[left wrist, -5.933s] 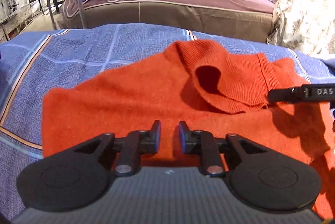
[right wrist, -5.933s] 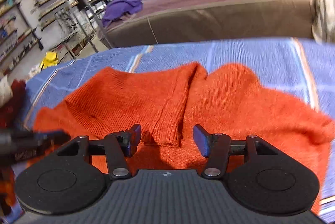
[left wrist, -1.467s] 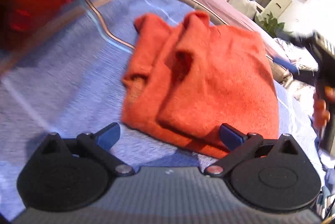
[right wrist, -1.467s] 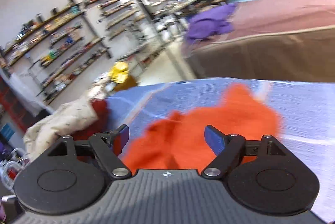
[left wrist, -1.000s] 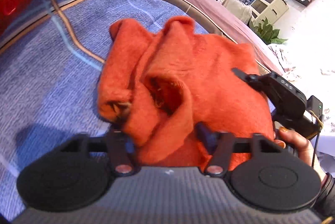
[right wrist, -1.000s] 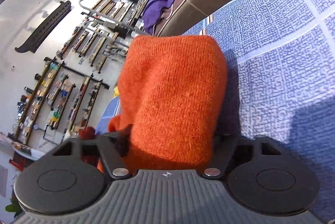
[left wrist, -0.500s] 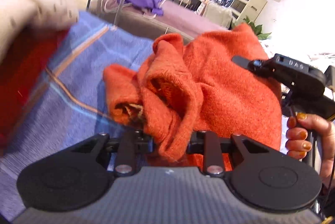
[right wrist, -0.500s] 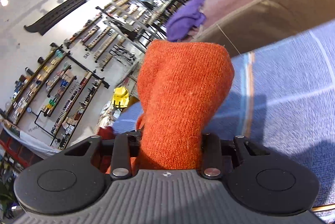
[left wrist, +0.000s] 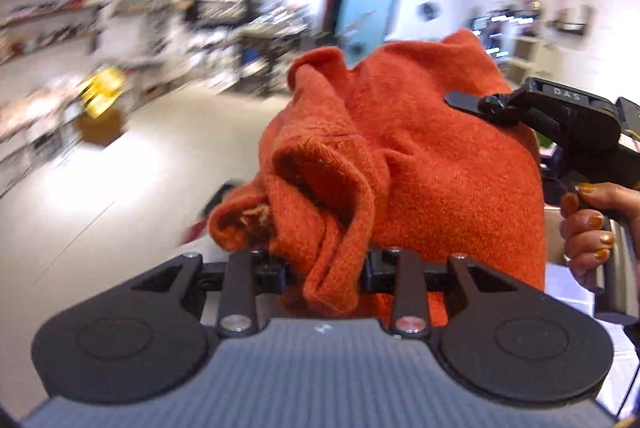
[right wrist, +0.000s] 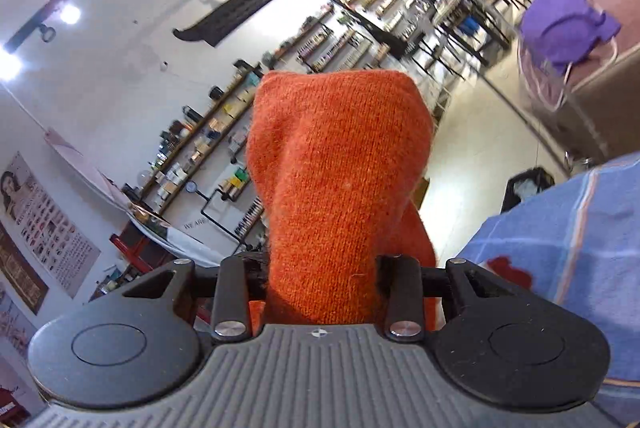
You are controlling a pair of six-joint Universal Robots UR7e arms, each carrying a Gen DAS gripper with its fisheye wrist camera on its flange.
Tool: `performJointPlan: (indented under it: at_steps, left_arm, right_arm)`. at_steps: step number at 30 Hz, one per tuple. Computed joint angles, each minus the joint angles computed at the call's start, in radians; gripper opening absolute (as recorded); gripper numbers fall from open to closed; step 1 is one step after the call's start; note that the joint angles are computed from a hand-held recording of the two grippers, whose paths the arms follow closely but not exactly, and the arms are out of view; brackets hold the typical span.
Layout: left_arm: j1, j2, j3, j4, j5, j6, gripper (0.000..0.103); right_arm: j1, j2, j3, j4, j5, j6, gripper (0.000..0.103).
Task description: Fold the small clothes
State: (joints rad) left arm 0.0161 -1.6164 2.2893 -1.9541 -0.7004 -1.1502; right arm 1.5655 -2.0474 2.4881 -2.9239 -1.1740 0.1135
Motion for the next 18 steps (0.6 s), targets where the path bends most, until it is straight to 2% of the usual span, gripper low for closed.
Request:
performJointPlan:
  at_steps: [2,4,5,6,8,9,10,11,12,14,16,18]
  left_arm:
    - [0.04,-0.047,0.02,0.082,-0.026,-0.05,0.033]
    - [0.082,-0.092,0.061,0.101,-0.056,-0.102,0.036]
    - [0.096,-0.121,0.094,0.076,-0.064,-0.11,0.045]
    - [0.095,-0.172,0.133,0.06,-0.062,-0.127,0.05]
    - [0.092,-0.213,0.171,0.035,-0.051,-0.143,0.073]
    - [0.084,-0.226,0.173,0.064,-0.045,-0.148,0.08]
    - [0.081,-0.223,0.163,0.109,-0.035,-0.165,0.094]
    - [0.077,-0.223,0.148,0.168,-0.032,-0.198,0.103]
    - [0.067,-0.252,0.148,0.228,-0.03,-0.239,0.103]
    - [0.052,-0.269,0.124,0.308,-0.031,-0.297,0.103]
    - [0.035,-0.219,0.059,0.439,-0.038,-0.349,0.103]
    - [0.009,-0.131,-0.037,0.581,-0.046,-0.36,0.103]
  right_arm:
    - [0.036,0.124,0.014,-0.095,-0.083,0.061,0.062]
    - [0.05,0.215,0.025,-0.127,-0.181,0.056,0.062]
    - [0.052,0.256,0.031,-0.164,-0.237,0.036,0.063]
    - [0.039,0.281,0.04,-0.19,-0.264,0.007,0.068]
    - [-0.013,0.301,0.058,-0.228,-0.235,-0.033,0.081]
    - [-0.036,0.295,0.073,-0.251,-0.222,-0.044,0.096]
    - [-0.038,0.295,0.067,-0.244,-0.224,-0.054,0.103]
    - [-0.031,0.284,0.057,-0.212,-0.226,-0.068,0.103]
    - [-0.025,0.267,0.047,-0.18,-0.234,-0.079,0.103]
    - [0.029,0.243,0.017,-0.127,-0.304,-0.075,0.103]
    - [0.081,0.202,0.005,-0.068,-0.363,-0.094,0.103]
    - [0.107,0.178,-0.016,-0.006,-0.416,-0.165,0.103]
